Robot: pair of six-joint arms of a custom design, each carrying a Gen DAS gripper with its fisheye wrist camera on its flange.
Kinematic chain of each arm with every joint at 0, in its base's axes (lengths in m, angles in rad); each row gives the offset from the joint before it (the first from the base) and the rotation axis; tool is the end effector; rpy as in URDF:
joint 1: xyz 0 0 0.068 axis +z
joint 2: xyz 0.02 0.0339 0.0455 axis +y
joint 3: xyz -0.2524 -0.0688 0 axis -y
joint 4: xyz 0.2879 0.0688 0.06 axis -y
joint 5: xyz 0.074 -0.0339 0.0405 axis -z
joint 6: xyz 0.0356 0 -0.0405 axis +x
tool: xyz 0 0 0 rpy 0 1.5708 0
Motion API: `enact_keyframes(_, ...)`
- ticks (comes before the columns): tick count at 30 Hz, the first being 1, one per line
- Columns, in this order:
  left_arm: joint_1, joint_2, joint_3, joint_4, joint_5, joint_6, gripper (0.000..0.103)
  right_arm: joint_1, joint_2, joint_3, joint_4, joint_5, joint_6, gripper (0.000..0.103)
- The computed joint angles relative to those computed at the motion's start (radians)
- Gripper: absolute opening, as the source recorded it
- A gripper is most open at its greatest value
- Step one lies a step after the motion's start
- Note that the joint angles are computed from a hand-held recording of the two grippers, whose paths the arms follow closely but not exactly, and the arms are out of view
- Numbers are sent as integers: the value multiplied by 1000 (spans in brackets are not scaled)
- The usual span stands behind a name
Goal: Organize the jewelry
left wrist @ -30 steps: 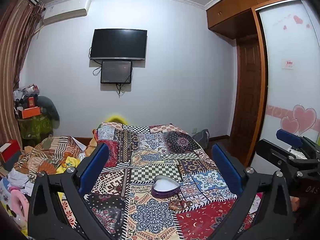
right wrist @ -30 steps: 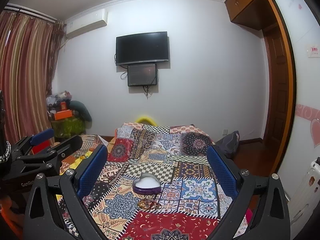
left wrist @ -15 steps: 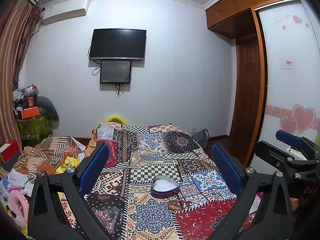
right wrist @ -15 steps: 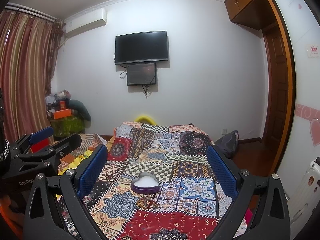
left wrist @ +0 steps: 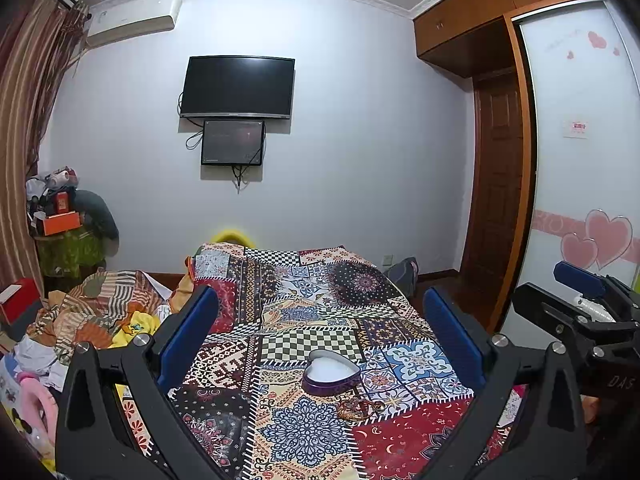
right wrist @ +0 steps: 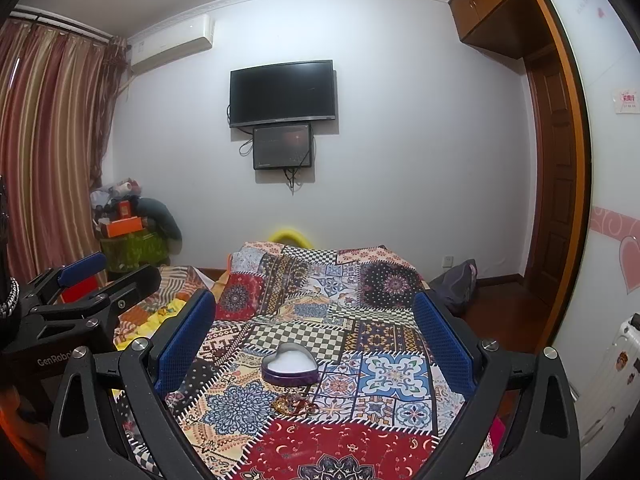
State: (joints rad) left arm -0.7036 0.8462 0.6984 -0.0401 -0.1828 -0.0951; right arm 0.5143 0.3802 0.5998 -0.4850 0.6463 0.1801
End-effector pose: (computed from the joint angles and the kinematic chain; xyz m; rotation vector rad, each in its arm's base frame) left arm 0.1974 -0.1590 0.2991 0.4020 1.7283 -0.4201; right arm 0.1432 0.0563 0.3016 0.1487 1.7765 -0.0946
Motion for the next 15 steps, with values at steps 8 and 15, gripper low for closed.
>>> enact_keyframes(8,-2,-4,-2,-2,-1,-1,103,-3,2,1,2,-2,-1,98)
enact_keyframes(15,-3,1,-1,-1,-4,-3,103,-8,2,-2,4,-6,-2,98)
